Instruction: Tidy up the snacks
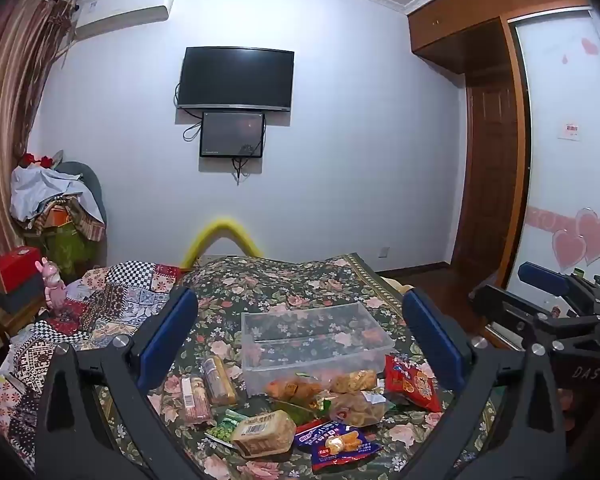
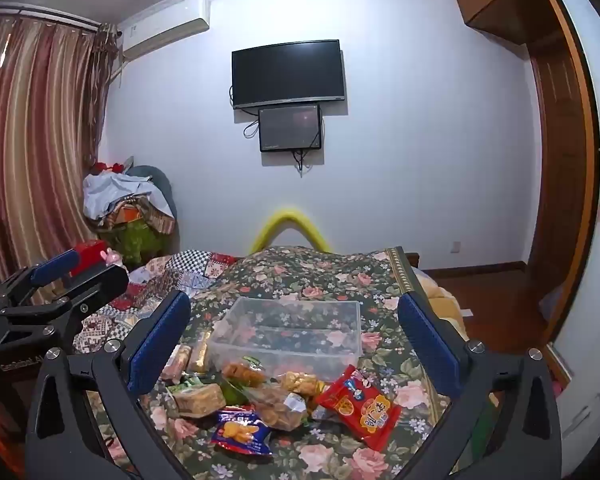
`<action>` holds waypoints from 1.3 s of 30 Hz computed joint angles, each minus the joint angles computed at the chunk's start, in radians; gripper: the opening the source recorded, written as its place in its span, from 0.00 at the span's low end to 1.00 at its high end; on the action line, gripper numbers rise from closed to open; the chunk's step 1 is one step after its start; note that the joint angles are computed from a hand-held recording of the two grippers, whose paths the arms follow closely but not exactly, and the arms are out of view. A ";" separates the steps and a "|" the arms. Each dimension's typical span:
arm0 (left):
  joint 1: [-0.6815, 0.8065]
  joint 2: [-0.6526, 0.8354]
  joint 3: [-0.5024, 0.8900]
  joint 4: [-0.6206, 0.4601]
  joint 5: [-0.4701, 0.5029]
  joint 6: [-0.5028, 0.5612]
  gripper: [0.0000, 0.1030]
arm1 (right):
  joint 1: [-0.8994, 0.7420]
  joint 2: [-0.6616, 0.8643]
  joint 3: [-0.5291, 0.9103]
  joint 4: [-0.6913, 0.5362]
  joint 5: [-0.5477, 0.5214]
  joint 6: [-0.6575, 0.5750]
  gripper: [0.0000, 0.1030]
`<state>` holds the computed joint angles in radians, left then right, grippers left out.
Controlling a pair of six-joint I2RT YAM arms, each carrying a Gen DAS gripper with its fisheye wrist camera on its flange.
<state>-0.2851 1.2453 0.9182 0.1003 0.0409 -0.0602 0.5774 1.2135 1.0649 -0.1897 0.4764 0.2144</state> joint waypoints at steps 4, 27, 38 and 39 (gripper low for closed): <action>0.005 0.003 0.010 -0.011 0.002 0.001 1.00 | 0.000 -0.001 0.001 -0.003 -0.002 0.000 1.00; 0.000 0.008 -0.012 0.014 0.009 0.008 1.00 | -0.007 -0.007 0.014 -0.015 0.005 0.004 1.00; -0.004 0.003 -0.017 0.018 0.007 0.011 1.00 | 0.009 -0.019 0.002 -0.004 0.022 0.010 1.00; -0.003 0.002 -0.016 0.017 0.007 0.011 1.00 | 0.010 -0.019 0.002 -0.004 0.023 0.010 1.00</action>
<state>-0.2885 1.2472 0.9019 0.1169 0.0484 -0.0496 0.5879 1.1946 1.0670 -0.1936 0.4997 0.2246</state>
